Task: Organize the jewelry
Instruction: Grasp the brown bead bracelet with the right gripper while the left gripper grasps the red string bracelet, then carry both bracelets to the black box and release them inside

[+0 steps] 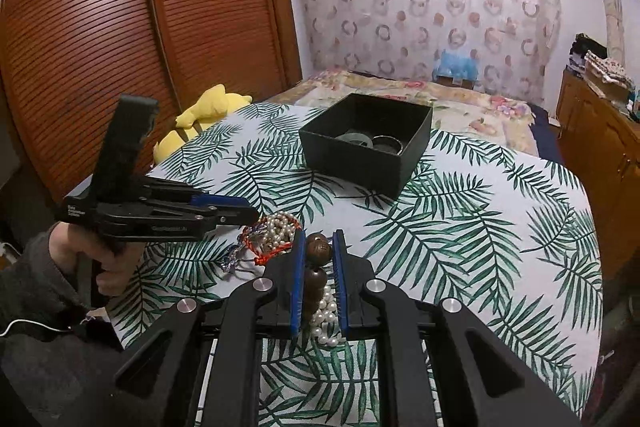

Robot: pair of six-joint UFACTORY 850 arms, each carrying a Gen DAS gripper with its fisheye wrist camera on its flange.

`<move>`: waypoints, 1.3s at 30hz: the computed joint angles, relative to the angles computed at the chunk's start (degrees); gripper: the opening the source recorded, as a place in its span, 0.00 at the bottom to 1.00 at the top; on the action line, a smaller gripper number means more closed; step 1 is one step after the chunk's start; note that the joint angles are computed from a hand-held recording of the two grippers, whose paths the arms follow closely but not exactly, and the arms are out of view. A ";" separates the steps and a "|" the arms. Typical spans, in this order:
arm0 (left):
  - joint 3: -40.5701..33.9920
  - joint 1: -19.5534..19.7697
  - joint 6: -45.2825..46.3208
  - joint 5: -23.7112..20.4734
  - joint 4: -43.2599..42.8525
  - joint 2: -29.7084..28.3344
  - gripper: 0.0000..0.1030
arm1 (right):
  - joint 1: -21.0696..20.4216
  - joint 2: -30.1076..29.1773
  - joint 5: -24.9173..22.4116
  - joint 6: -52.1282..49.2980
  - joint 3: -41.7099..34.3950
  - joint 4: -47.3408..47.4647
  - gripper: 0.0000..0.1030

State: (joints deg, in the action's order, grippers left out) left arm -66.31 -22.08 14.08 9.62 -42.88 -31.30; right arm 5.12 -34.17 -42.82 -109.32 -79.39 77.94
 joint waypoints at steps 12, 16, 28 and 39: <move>-1.93 0.17 6.62 -1.33 -5.46 -1.63 0.07 | 0.71 -0.36 0.81 0.63 -0.05 -0.76 0.15; -0.95 -0.55 7.77 0.95 -6.24 -0.38 0.07 | 0.74 -0.40 0.77 0.63 -0.12 -0.76 0.15; 1.51 -2.93 16.07 8.56 -12.81 4.83 0.07 | 1.58 1.13 0.65 -1.14 -1.09 0.46 0.15; 2.36 -2.76 16.62 11.04 -12.34 7.03 0.07 | 3.76 1.55 4.59 -2.07 -5.80 1.15 0.14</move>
